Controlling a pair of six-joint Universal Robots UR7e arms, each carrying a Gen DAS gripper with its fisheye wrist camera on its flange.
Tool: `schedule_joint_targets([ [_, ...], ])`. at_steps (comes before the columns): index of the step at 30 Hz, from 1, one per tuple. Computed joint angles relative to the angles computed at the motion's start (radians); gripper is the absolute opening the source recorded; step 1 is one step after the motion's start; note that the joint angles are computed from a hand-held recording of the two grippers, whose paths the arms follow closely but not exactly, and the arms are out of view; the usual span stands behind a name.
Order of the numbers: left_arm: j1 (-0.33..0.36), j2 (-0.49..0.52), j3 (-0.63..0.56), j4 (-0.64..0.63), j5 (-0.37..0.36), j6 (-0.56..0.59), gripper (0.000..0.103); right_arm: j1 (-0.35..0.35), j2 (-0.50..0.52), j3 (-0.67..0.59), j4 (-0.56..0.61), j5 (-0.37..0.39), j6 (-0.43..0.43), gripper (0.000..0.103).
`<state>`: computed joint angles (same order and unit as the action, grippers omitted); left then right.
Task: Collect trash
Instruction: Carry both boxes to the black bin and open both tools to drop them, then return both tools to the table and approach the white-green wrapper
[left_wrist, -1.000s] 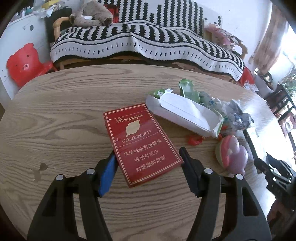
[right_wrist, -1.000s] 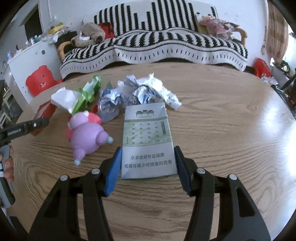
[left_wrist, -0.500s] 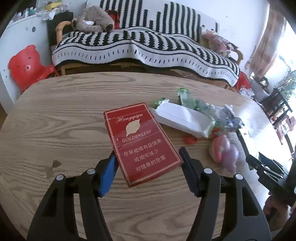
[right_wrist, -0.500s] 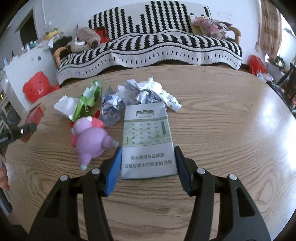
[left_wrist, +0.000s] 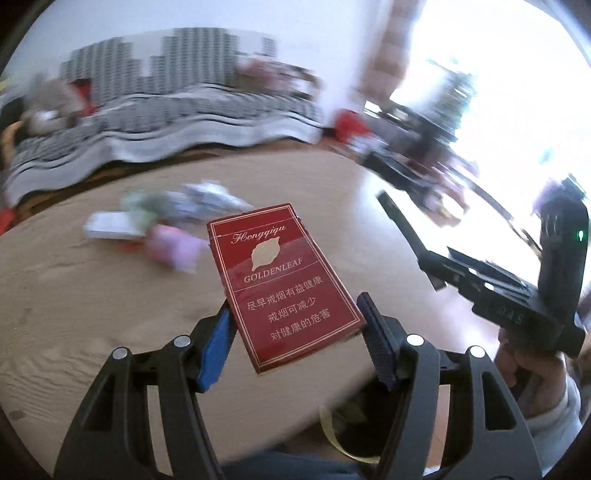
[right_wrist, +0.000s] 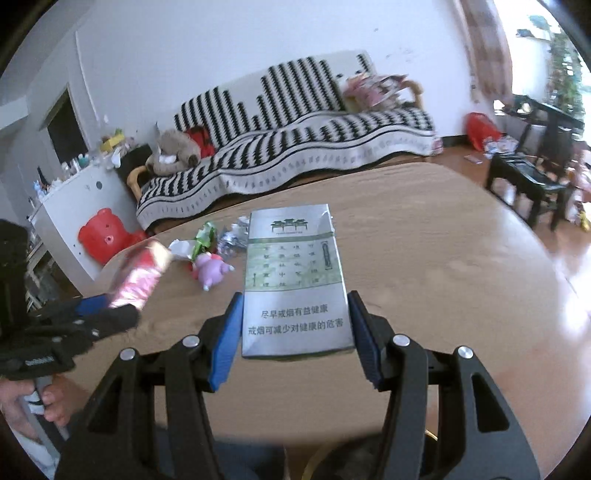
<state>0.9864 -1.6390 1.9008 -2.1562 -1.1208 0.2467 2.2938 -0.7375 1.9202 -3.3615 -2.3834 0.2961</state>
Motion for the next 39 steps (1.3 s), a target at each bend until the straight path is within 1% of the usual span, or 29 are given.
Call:
schedule_joint_targets([
  [2,-0.048,-0.034,0.065,0.052,-0.026,-0.023,0.063,0.021,-0.062,0.107,-0.002,-0.027,0.076,0.055],
  [3,-0.068,-0.046,0.096,0.078,-0.035,-0.029,0.063,0.029,-0.093,0.174,0.012,-0.036,0.147,0.055],
  [4,-0.088,-0.055,0.129,0.098,-0.043,-0.038,0.063,0.029,-0.107,0.216,0.020,-0.034,0.192,0.055],
  [6,-0.120,-0.057,0.205,0.140,-0.049,-0.053,0.063,0.016,-0.125,0.307,0.028,-0.004,0.302,0.055],
  [7,-0.124,-0.052,0.220,0.154,-0.050,-0.059,0.063,-0.001,-0.125,0.360,-0.001,0.035,0.359,0.055],
  [9,-0.130,-0.026,0.271,0.185,-0.046,-0.072,0.063,-0.029,-0.107,0.425,-0.056,0.080,0.424,0.055],
  [12,-0.128,0.020,0.322,0.186,-0.017,-0.088,0.063,-0.060,-0.079,0.468,-0.091,0.113,0.464,0.055],
  [17,-0.097,0.085,0.331,0.181,-0.001,-0.101,0.063,-0.107,-0.058,0.517,-0.166,0.167,0.470,0.055],
  [19,-0.086,0.106,0.316,0.180,-0.001,-0.094,0.063,-0.136,-0.059,0.535,-0.198,0.208,0.469,0.055],
  [20,-0.084,0.115,0.312,0.190,-0.001,-0.095,0.063,-0.151,-0.067,0.539,-0.187,0.233,0.466,0.056],
  [21,-0.082,0.132,0.305,0.191,0.004,-0.095,0.065,-0.170,-0.074,0.529,-0.168,0.263,0.454,0.056],
  [22,-0.079,0.136,0.305,0.198,0.017,-0.094,0.073,-0.179,-0.079,0.536,-0.173,0.279,0.458,0.058],
  [23,-0.080,0.141,0.305,0.208,0.028,-0.096,0.079,-0.181,-0.090,0.538,-0.170,0.277,0.465,0.075],
  [24,-0.082,0.146,0.306,0.203,0.030,-0.097,0.091,-0.171,-0.100,0.544,-0.177,0.255,0.474,0.087],
  [25,-0.079,0.136,0.306,0.202,0.029,-0.093,0.094,-0.165,-0.110,0.545,-0.182,0.239,0.476,0.097],
  [27,-0.072,0.122,0.289,0.208,0.019,-0.100,0.094,-0.155,-0.129,0.551,-0.194,0.219,0.481,0.097],
  [28,-0.070,0.117,0.280,0.214,0.016,-0.106,0.096,-0.148,-0.143,0.552,-0.188,0.203,0.484,0.097],
  [31,-0.063,0.089,0.233,0.222,0.021,-0.128,0.096,-0.119,-0.166,0.533,-0.175,0.145,0.476,0.097],
  [34,-0.061,0.041,0.191,0.209,0.040,-0.118,0.096,-0.082,-0.148,0.465,-0.141,0.087,0.424,0.097],
  [36,-0.049,0.022,0.154,0.170,0.089,-0.108,0.096,-0.065,-0.121,0.386,-0.063,0.053,0.367,0.097],
  [37,-0.044,0.018,0.143,0.151,0.112,-0.101,0.096,-0.067,-0.109,0.355,-0.039,0.053,0.338,0.097],
  [39,-0.015,0.016,0.113,0.089,0.192,-0.078,0.096,-0.074,-0.070,0.279,0.011,0.066,0.283,0.097],
])
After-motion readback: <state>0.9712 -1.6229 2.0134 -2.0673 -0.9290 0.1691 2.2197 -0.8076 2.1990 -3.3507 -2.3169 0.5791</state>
